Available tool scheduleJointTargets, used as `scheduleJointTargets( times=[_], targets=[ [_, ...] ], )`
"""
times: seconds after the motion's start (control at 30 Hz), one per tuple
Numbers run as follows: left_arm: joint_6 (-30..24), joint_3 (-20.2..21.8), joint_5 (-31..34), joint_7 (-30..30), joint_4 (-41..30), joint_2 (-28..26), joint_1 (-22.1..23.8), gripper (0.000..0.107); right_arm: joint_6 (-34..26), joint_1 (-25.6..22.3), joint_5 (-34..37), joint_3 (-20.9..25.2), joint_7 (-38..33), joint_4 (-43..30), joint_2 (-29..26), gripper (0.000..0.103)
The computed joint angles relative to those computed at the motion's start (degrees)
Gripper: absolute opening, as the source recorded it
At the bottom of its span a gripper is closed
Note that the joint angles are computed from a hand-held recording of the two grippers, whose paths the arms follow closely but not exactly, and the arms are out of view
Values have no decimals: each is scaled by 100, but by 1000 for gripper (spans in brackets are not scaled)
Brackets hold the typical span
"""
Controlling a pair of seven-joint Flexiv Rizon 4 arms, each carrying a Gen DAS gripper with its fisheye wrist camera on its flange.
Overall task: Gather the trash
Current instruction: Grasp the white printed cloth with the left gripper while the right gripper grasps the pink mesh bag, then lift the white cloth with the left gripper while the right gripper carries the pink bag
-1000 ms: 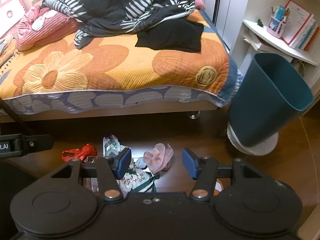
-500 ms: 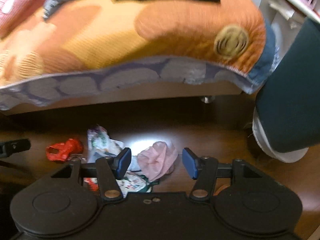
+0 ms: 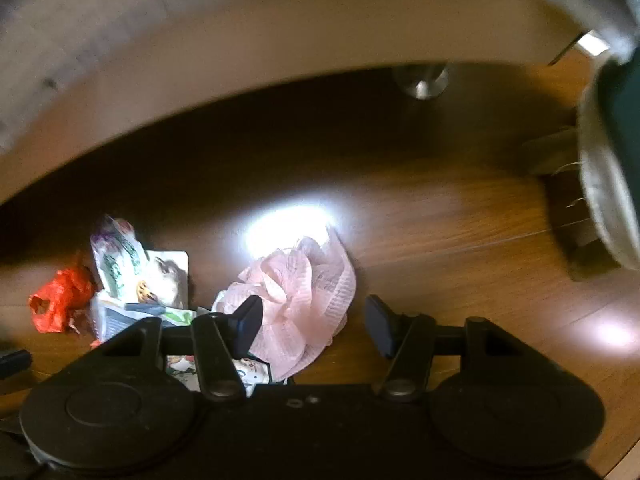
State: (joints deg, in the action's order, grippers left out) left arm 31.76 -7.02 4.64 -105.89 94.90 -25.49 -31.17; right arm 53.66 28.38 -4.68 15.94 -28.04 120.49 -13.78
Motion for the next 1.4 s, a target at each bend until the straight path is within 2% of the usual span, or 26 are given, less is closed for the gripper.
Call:
scheduleJointTargets(
  times=[0.23, 0.33, 0.43, 0.5, 0.53, 0.6, 0.7, 0.8, 0.83, 0.87, 0.93, 1.0, 1.1, 1.4],
  targets=[
    [-65, -55, -118, 351, -68, -503, -6, 102, 455, -92, 453, 88, -370, -240, -740, 57],
    [-98, -75, -184, 529, -57, -624, -7, 94, 419, -104, 553, 138, -555, -414, -1040, 57],
    [-110, -62, -228, 625, -53, -723, -19, 84, 390, -54, 541, 133, -646, -503, -1237, 57],
    [-121, -46, -269, 633, -74, -794, -20, 71, 436, -27, 548, 138, -668, -556, -1363, 57],
    [-122, -43, -306, 624, -78, -822, -15, 67, 456, -22, 552, 142, -684, -566, -1400, 57],
    [-102, -40, -388, 587, -75, -870, -2, 52, 503, -27, 557, 154, -738, -583, -1454, 56],
    [-12, -46, -502, 535, -19, -883, 19, 37, 573, 34, 442, 91, -727, -577, -1494, 55],
    [16, -43, -556, 489, 4, -887, 27, 32, 560, 74, 296, 58, -787, -585, -1511, 53],
    [7, -34, -546, 462, -3, -885, 14, 31, 576, 108, 213, 31, -801, -567, -1502, 48],
    [-24, -23, -511, 442, -28, -888, -8, 30, 586, 116, 160, 17, -824, -545, -1490, 34],
    [-54, -14, -466, 449, -49, -896, -21, 27, 448, 91, 163, 41, -846, -593, -1487, 16],
    [-44, -18, -477, 425, -52, -894, -21, 20, 410, 85, 162, 50, -859, -593, -1450, 13],
    [-42, -28, -495, 367, -60, -853, -36, 16, 373, 111, 62, 19, -870, -526, -1290, 9],
    [-146, -71, -393, 259, -195, -538, -180, 11, -336, 209, -369, -92, -537, -383, -430, 6]
  ],
)
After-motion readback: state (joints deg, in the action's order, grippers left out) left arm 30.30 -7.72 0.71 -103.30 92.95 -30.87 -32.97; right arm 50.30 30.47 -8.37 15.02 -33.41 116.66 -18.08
